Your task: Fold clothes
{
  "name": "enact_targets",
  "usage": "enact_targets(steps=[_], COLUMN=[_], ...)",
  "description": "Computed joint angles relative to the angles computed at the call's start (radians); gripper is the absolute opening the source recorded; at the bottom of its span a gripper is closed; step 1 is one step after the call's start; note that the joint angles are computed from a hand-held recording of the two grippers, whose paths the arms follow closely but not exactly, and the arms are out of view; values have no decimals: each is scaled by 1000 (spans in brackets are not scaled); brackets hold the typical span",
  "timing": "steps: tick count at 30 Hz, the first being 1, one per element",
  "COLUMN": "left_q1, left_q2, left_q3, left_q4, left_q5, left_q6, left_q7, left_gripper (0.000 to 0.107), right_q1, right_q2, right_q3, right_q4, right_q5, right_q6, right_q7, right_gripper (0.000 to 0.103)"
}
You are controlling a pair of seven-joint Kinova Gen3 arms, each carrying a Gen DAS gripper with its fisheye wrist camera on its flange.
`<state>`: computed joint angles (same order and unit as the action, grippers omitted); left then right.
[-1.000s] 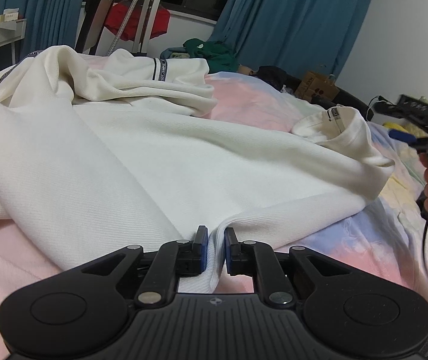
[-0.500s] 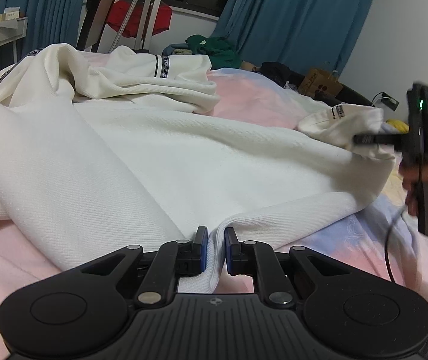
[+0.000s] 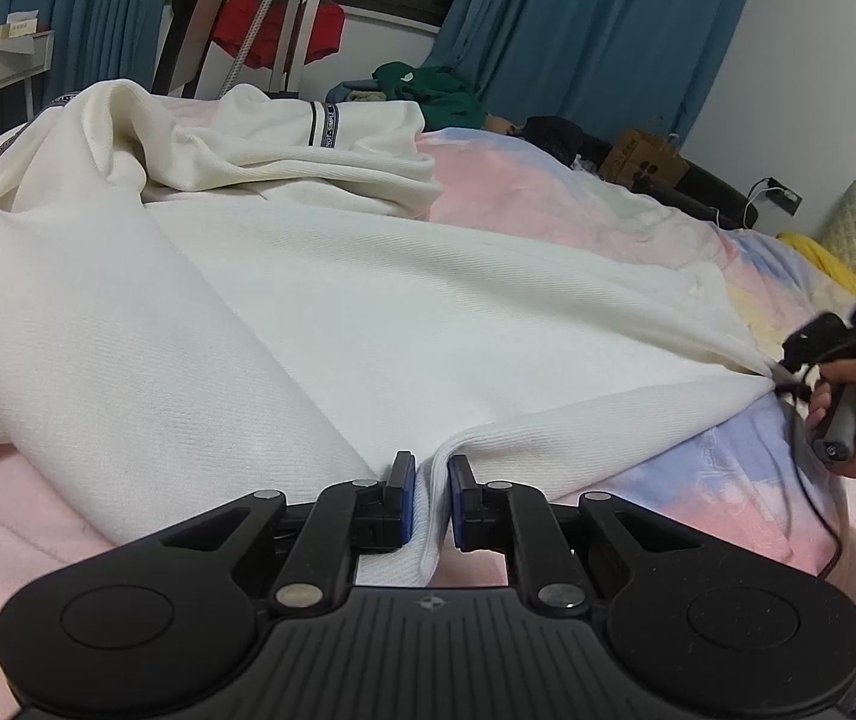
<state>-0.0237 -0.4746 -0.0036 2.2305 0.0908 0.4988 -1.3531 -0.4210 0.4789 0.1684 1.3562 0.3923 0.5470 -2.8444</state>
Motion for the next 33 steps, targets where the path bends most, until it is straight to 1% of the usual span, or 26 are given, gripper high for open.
enact_targets(steps=[1, 2, 3, 4, 5, 6, 7, 8, 9, 10, 11, 12, 14, 18, 19, 20, 21, 23, 24, 25, 26, 27, 29, 31, 32, 33], left_q1=[-2, -3, -4, -5, -5, -3, -1, 1, 3, 6, 9, 12, 18, 25, 24, 22, 21, 17, 14, 11, 0, -12, -43, -77, -111, -146], left_q2=[2, 4, 3, 3, 4, 4, 5, 6, 7, 6, 5, 4, 2, -1, -4, -7, -15, -41, -57, -74, -99, -124, -175, -219, -233, -243], left_q3=[2, 4, 6, 9, 8, 6, 4, 2, -2, -6, -10, -15, -28, -49, -52, -55, -61, -67, -69, -71, -74, -78, -97, -140, -158, -173], left_q4=[0, -1, -2, -3, -4, -4, -5, -5, -5, -5, -4, -4, -3, -6, -8, -11, -15, -27, -35, -42, -47, -53, -59, -53, -46, -41], left_q5=[-1, -2, -4, -5, -4, -3, -1, 2, 4, 7, 11, 15, 28, 53, 57, 62, 68, 71, 68, 66, 68, 69, 74, 94, 101, 105], left_q6=[1, 1, 2, 3, 4, 4, 4, 2, 1, 1, 2, 1, -2, -3, 1, 6, 20, 64, 92, 121, 150, 180, 224, 243, 247, 254], left_q7=[1, 3, 5, 7, 8, 9, 9, 10, 10, 9, 8, 8, 8, 9, 12, 14, 20, 26, 26, 28, 41, 54, 90, 138, 175, 213], left_gripper=[13, 13, 13, 13, 13, 13, 13, 13, 13, 13, 13, 13, 13, 14, 15, 18, 22, 24, 29, 34, 46, 57, 61, 68, 76, 79], right_q1=[46, 93, 139, 182, 207, 215, 204, 179, 153, 139, 144, 166, 219, 352, 371, 374, 363, 337, 324, 328, 346, 364, 393, 425, 437, 434], right_q2=[-6, -22, -40, -53, -68, -82, -96, -110, -120, -130, -142, -150, -146, -117, -105, -91, -80, -66, -59, -61, -62, -64, -71, -75, -79, -86], right_q3=[-29, -64, -102, -141, -162, -165, -154, -124, -93, -78, -82, -104, -181, -366, -394, -403, -394, -351, -328, -324, -339, -354, -381, -408, -417, -407], right_q4=[27, 57, 86, 99, 116, 133, 152, 169, 177, 183, 198, 215, 203, 180, 170, 158, 144, 136, 134, 144, 155, 166, 182, 197, 208, 222], right_q5=[-41, -81, -122, -159, -187, -213, -222, -248, -282, -300, -335, -375, -444, -544, -560, -560, -547, -570, -591, -627, -654, -680, -713, -753, -775, -795], right_q6=[-35, -75, -111, -130, -148, -168, -185, -200, -199, -192, -202, -226, -231, -222, -219, -216, -201, -204, -207, -221, -237, -253, -262, -274, -285, -301], right_q7=[-41, -73, -90, -90, -74, -66, -56, -31, -12, -6, 6, 35, 116, 279, 315, 356, 383, 409, 426, 450, 466, 483, 527, 564, 574, 567], right_gripper=[25, 29, 35, 38, 46, 55, 62, 71, 72, 72, 72, 72, 72, 72, 72, 72, 70, 70, 70, 70, 69, 69, 69, 69, 68, 69])
